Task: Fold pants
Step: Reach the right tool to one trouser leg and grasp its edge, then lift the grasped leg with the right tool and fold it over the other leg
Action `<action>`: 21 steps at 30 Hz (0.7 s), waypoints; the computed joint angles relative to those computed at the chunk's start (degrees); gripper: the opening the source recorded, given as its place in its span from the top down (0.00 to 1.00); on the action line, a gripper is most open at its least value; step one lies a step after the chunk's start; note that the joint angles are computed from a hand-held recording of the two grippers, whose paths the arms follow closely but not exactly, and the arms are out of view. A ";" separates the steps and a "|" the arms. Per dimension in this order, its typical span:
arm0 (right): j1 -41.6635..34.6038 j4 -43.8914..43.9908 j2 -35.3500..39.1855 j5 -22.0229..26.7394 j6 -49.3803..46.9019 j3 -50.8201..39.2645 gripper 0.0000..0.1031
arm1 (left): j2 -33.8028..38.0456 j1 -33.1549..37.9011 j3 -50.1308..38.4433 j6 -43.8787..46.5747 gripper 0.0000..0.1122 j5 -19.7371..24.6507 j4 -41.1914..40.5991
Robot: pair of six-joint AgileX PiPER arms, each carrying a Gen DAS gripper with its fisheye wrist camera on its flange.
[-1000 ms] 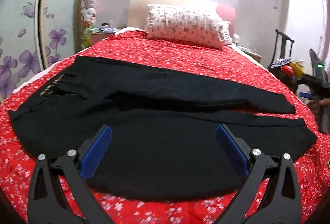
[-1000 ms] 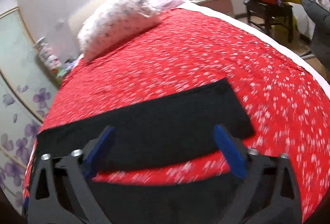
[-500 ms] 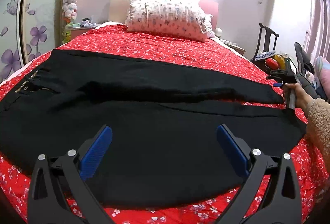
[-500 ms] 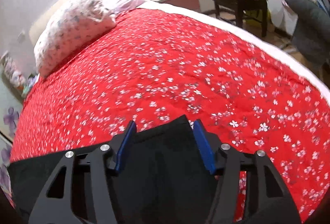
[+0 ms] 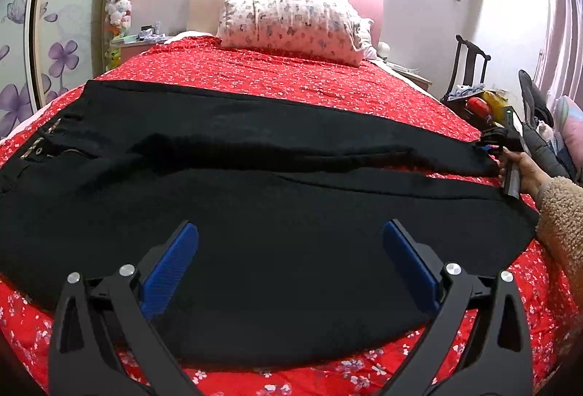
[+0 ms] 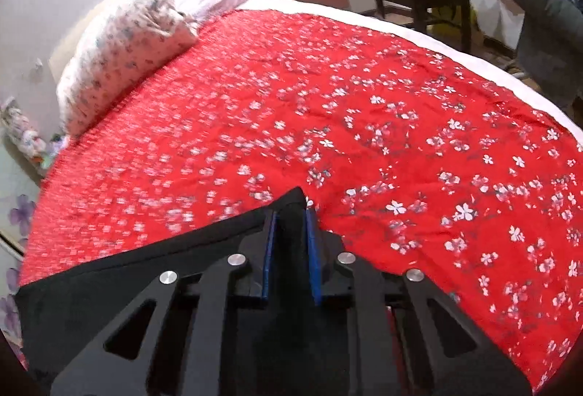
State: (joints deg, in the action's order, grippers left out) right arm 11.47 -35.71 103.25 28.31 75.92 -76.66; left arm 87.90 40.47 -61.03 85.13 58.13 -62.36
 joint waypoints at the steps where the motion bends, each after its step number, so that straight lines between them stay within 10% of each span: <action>1: 0.54 -1.63 -1.13 -0.73 0.51 1.19 0.88 | 0.04 0.14 -0.03 0.16 0.10 0.13 -0.17; 13: 16.73 -26.73 -23.72 -9.07 20.40 20.95 0.93 | -0.44 3.03 0.18 0.36 0.10 3.35 -1.26; 21: 41.14 -12.62 -28.10 13.05 9.49 24.59 0.93 | -2.36 7.41 -0.51 0.51 0.10 9.33 -1.47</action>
